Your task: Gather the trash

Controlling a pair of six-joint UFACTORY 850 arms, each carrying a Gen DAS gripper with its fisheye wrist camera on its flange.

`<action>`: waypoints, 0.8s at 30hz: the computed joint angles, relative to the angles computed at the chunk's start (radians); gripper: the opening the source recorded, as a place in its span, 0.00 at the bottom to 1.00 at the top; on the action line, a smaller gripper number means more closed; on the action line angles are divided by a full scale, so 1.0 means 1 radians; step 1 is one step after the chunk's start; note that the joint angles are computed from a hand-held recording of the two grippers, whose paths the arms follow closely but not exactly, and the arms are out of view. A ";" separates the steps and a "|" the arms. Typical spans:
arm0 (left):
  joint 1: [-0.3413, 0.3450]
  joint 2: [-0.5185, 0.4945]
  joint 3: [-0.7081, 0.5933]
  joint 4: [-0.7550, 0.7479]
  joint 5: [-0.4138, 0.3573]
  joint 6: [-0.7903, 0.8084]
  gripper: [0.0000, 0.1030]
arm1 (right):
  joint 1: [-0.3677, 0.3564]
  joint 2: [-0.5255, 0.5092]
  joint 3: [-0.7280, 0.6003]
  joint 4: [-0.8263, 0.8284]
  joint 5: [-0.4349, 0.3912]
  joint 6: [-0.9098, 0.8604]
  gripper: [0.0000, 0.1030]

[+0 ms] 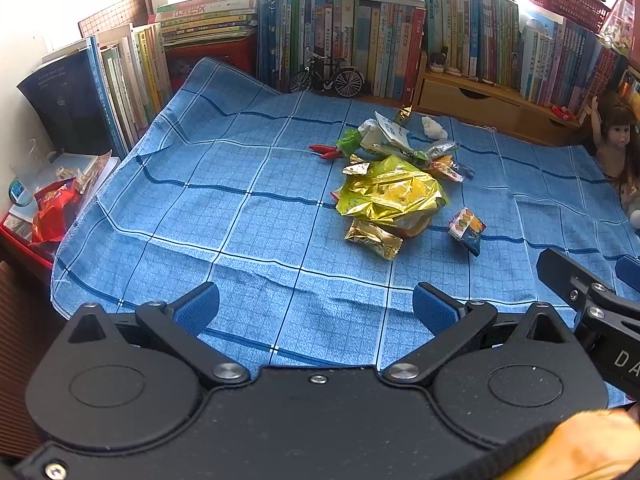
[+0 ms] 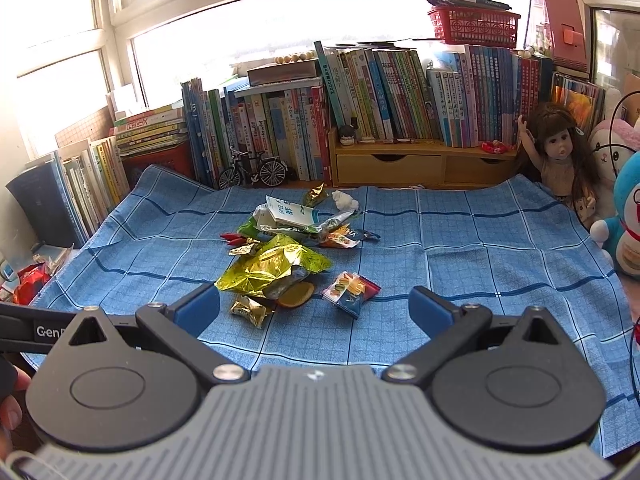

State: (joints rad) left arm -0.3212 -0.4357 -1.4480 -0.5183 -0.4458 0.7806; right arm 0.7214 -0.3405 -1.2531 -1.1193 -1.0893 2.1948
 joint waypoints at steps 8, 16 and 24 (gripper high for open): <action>0.001 -0.004 -0.006 -0.004 0.000 -0.002 0.99 | 0.000 -0.003 -0.002 0.013 -0.016 0.007 1.00; 0.005 -0.013 -0.015 -0.020 0.006 0.006 0.99 | 0.000 -0.008 -0.011 0.021 -0.032 0.001 1.00; 0.005 -0.014 -0.016 -0.018 0.005 0.001 0.99 | 0.000 -0.010 -0.014 0.020 -0.033 0.001 1.00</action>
